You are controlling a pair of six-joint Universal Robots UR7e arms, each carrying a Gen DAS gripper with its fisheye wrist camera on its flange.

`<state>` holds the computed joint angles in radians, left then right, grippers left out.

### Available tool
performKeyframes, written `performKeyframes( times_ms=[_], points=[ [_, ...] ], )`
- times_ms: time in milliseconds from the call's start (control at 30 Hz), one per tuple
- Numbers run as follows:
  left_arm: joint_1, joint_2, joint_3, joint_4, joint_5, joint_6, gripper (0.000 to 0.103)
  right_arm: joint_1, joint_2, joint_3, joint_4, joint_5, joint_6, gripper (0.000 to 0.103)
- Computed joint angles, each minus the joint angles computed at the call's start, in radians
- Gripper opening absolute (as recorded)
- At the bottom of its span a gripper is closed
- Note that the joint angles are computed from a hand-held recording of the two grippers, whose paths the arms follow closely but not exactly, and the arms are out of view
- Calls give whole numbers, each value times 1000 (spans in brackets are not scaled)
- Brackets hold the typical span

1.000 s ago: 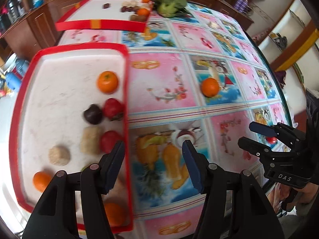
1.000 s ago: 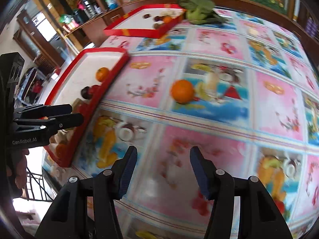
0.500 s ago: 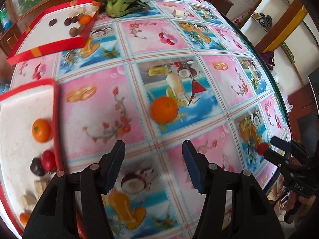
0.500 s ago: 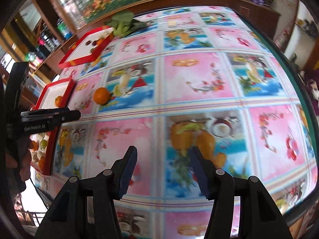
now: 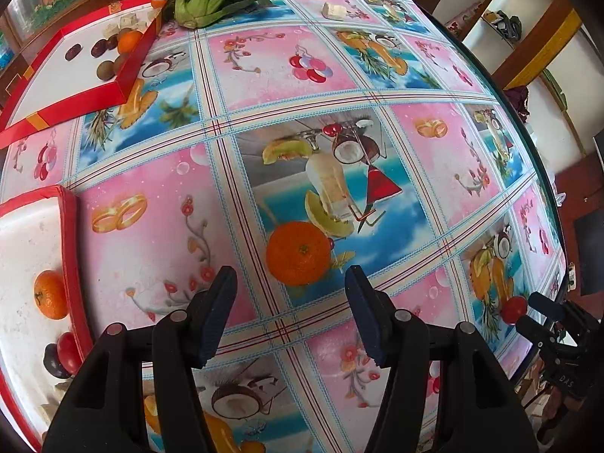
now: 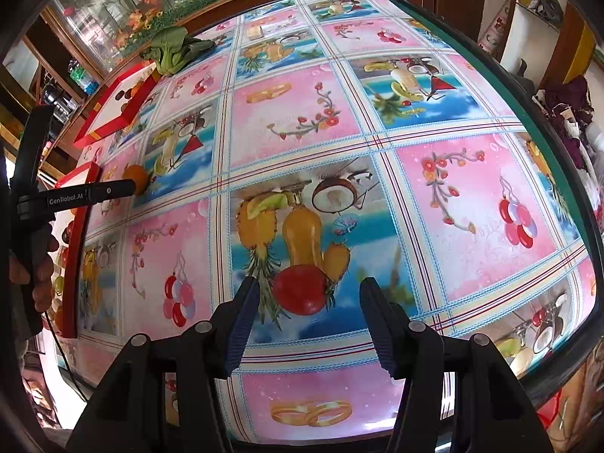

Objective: Organize fruits
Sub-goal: 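Grasp the orange with the left tool while the right tool grasps the red tomato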

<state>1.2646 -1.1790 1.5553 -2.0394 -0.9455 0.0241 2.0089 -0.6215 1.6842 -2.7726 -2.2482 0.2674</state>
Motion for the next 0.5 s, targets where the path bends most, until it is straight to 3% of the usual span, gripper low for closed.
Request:
performKeyframes(
  times_ms=[233, 300, 367, 433, 500],
  points=[
    [12, 32, -32, -1, 3, -27, 58, -2, 26, -28, 42, 10, -35, 56],
    [16, 39, -38, 1, 0, -32, 57, -1, 34, -37, 60, 8, -43, 50],
    [15, 37, -31, -14, 1, -26, 49, 1, 41, -45, 73, -5, -50, 40],
    [17, 34, -32, -14, -27, -22, 33, 3, 44, -49, 80, -21, -58, 36],
    [9, 31, -21, -19, -5, -12, 33, 2, 42, -47, 78, -18, -65, 36]
  ],
)
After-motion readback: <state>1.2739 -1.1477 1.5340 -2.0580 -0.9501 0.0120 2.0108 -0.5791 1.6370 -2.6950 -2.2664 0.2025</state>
